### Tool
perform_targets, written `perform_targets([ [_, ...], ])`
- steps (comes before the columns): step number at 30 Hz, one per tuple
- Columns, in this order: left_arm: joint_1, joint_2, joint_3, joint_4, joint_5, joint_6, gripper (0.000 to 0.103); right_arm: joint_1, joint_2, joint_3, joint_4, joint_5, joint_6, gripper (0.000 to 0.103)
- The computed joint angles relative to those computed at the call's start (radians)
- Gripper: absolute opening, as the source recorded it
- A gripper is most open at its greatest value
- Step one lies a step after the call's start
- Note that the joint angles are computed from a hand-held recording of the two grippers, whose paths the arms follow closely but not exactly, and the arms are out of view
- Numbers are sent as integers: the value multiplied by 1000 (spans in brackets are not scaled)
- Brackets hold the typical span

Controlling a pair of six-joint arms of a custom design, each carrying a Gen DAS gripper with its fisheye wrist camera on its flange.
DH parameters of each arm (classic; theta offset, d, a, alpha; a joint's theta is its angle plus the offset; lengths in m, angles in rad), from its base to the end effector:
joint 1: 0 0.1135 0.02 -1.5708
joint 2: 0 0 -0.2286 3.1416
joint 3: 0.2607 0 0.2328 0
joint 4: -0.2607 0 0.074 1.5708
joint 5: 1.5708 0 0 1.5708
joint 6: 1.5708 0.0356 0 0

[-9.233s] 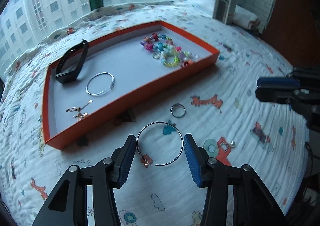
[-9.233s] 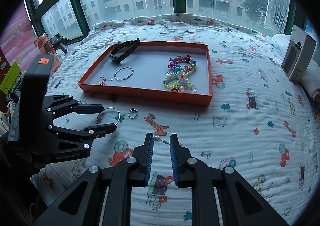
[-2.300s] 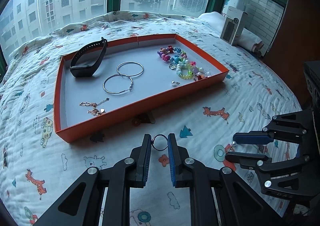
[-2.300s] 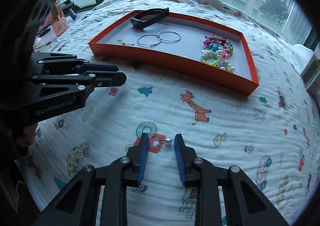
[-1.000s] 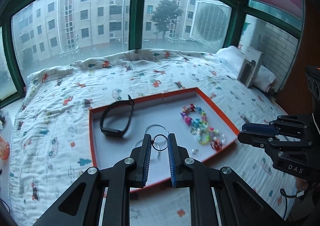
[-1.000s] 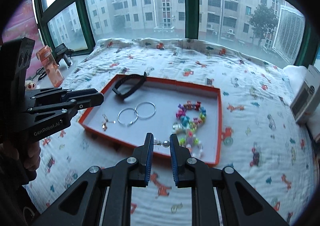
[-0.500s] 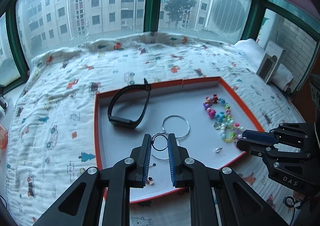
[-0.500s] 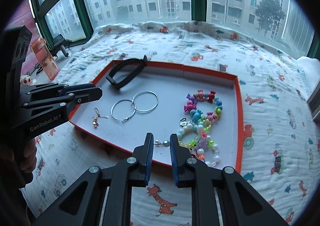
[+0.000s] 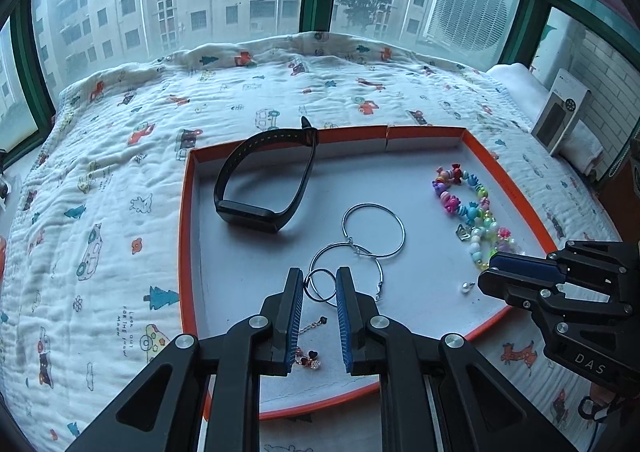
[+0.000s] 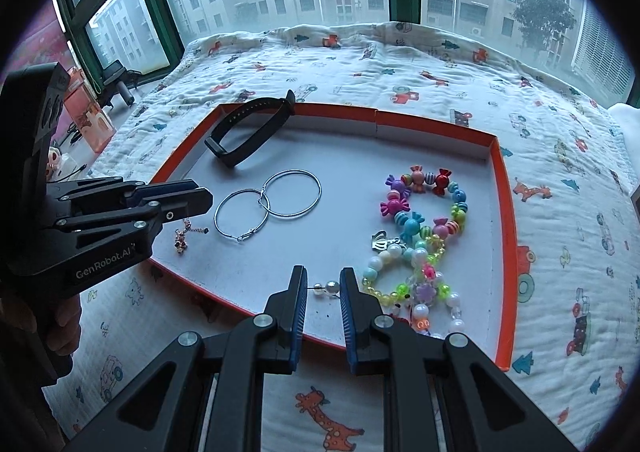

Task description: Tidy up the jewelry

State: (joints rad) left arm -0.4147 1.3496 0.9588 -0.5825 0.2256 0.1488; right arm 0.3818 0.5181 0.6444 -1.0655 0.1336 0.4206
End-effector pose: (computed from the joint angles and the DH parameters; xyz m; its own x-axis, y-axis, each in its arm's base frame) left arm 0.2364 -0.1128 0.2165 -0.6730 0.4542 -0.5838 0.6145 0.7827 -0.0995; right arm 0.0960 0.0334 0.2264 -0.8047 0.1130 -0.5829 0.0354 0.9891 0.1429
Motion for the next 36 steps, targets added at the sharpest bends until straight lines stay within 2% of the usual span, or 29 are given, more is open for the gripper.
perform_targets([
  [8, 3, 37, 17, -9, 1, -4, 20, -16, 4, -14, 17, -28, 4, 20],
  [11, -1, 32, 17, -16, -7, -9, 31, -21, 8, -14, 22, -35, 3, 20],
  [12, -2, 24, 12, -14, -12, -11, 39, -13, 11, -11, 20, -29, 6, 20],
  [20, 14, -72, 4, -73, -8, -23, 43, 113, 3, 44, -47, 91, 103, 28],
  [22, 14, -109, 3, -95, -19, -27, 57, 146, 8, 61, -66, 123, 134, 31],
  [24, 21, -163, -8, -111, -22, -30, 64, 199, 0, 82, -102, 161, 191, 38],
  [28, 34, -257, -8, -177, -30, -23, 69, 327, 4, 119, -177, 262, 317, 42],
  [31, 44, -327, -8, -236, -29, -19, 74, 474, 30, 155, -260, 354, 460, 47],
  [33, 45, -376, -6, -277, -37, -19, 76, 612, 65, 184, -338, 435, 605, 50],
  [34, 44, -396, -7, -292, -45, -19, 81, 700, 90, 202, -395, 476, 711, 51],
  [36, 41, -454, -10, -329, -63, -18, 85, 800, 120, 222, -463, 511, 841, 54],
])
